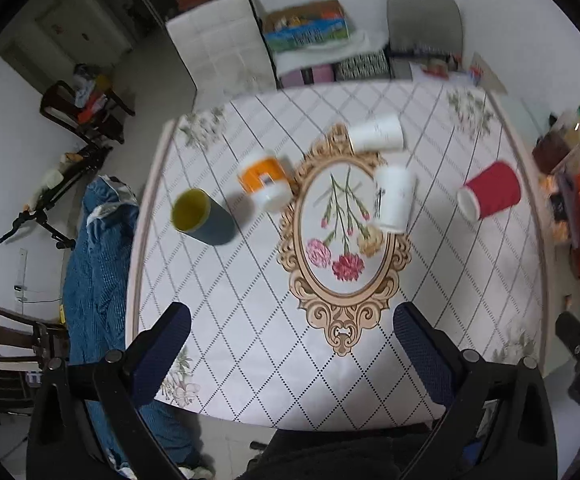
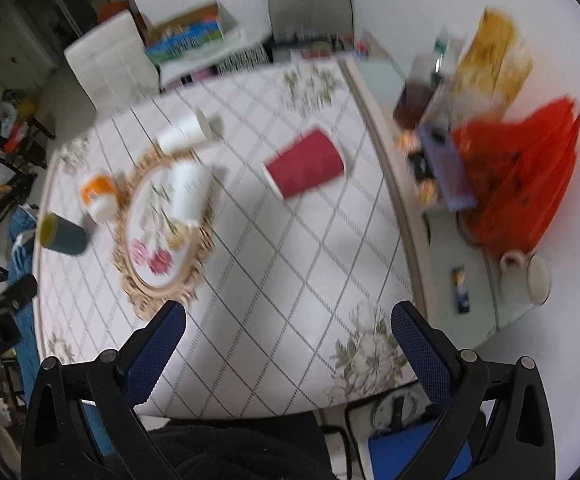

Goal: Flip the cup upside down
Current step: 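Reach the left gripper toward the red ribbed cup and close on it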

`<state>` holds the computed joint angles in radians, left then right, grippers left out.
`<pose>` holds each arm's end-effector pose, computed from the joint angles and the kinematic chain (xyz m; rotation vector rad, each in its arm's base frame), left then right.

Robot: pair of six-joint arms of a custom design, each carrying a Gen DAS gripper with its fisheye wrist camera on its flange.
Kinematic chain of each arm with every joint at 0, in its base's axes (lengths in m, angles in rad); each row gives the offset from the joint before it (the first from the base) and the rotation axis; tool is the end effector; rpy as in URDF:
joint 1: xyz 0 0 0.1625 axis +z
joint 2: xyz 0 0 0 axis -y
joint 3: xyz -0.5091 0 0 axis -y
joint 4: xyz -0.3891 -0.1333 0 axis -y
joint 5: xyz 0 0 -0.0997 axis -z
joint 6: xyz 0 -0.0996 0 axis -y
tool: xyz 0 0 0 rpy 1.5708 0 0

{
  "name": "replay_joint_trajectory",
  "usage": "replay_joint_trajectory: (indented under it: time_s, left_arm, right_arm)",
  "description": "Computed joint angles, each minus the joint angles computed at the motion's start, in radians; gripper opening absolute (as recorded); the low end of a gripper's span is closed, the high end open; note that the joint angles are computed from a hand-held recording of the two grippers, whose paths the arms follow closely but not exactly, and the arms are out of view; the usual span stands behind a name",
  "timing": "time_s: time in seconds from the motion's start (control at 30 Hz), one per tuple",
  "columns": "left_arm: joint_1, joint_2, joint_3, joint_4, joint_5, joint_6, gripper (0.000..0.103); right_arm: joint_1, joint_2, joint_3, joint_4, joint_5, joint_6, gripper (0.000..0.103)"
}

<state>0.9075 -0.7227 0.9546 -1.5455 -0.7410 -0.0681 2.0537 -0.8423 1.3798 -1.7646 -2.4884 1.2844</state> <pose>-0.3542 -0.7891 0.3194 0.7926 2.1415 -0.0838 0.3947 -0.6361 0.2526 -0.6969 -2.1371 0.6086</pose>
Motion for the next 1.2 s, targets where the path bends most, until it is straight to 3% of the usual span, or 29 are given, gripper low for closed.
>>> replay_joint_trajectory:
  time_s: [0.27, 0.47, 0.9, 1.2]
  left_arm:
    - [0.020, 0.089, 0.025, 0.007, 0.007, 0.025, 0.103]
    - [0.024, 0.168, -0.007, 0.024, 0.034, 0.074, 0.103]
    - [-0.035, 0.317, -0.037, -0.246, 0.006, 0.620, 0.103]
    - [-0.059, 0.393, -0.124, -0.248, -0.081, 0.854, 0.103]
  right_arm:
    - [-0.122, -0.038, 0.219, -0.230, 0.128, -0.044, 0.103]
    - [-0.196, -0.059, 0.324, -0.328, 0.190, -0.048, 0.103]
    - [-0.286, -0.097, 0.395, -0.333, 0.202, -0.072, 0.103]
    - [-0.323, -0.138, 0.432, -0.365, 0.215, -0.078, 0.103]
